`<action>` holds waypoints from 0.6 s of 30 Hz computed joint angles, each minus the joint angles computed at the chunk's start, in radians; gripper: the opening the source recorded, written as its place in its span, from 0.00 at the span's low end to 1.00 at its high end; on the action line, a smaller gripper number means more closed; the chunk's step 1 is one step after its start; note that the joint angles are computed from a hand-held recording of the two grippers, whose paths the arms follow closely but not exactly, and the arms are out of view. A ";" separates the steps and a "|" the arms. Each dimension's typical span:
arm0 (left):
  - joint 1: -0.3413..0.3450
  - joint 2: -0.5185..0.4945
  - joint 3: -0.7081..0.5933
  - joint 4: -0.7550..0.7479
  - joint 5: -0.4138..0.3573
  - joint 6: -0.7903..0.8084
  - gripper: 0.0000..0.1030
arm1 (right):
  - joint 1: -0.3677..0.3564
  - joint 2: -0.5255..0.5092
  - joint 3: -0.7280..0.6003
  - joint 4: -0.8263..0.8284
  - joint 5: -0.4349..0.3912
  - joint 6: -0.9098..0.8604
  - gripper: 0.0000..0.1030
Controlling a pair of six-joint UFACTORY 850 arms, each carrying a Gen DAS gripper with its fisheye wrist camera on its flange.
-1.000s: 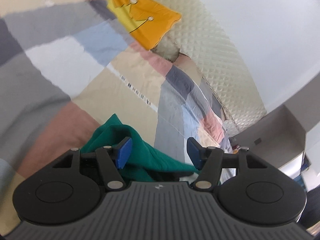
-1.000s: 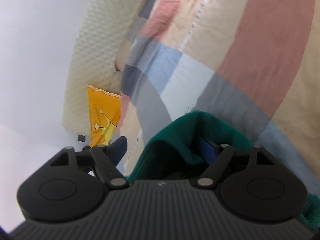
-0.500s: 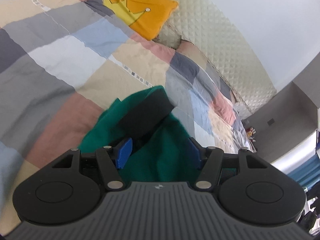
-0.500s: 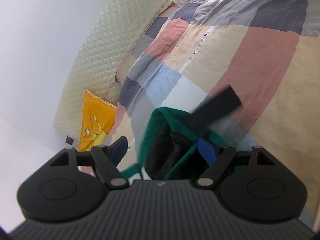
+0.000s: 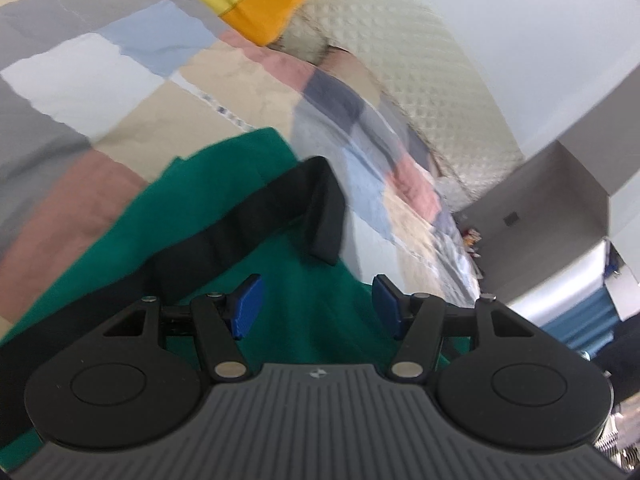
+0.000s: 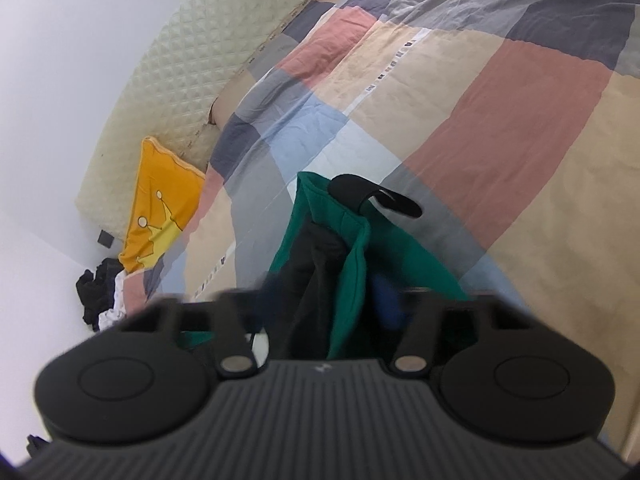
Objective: Fold large clothes
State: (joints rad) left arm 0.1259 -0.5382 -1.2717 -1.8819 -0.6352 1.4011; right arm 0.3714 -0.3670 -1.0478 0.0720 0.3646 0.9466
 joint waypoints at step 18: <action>-0.111 -0.097 -0.177 0.326 0.163 -0.212 0.59 | 0.042 0.020 0.025 -0.269 0.286 0.005 0.07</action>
State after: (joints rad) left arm 0.0151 -0.6348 -1.4491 -1.5555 -0.4722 1.1889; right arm 0.4138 -0.3474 -1.0228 -0.1967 0.6502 0.9512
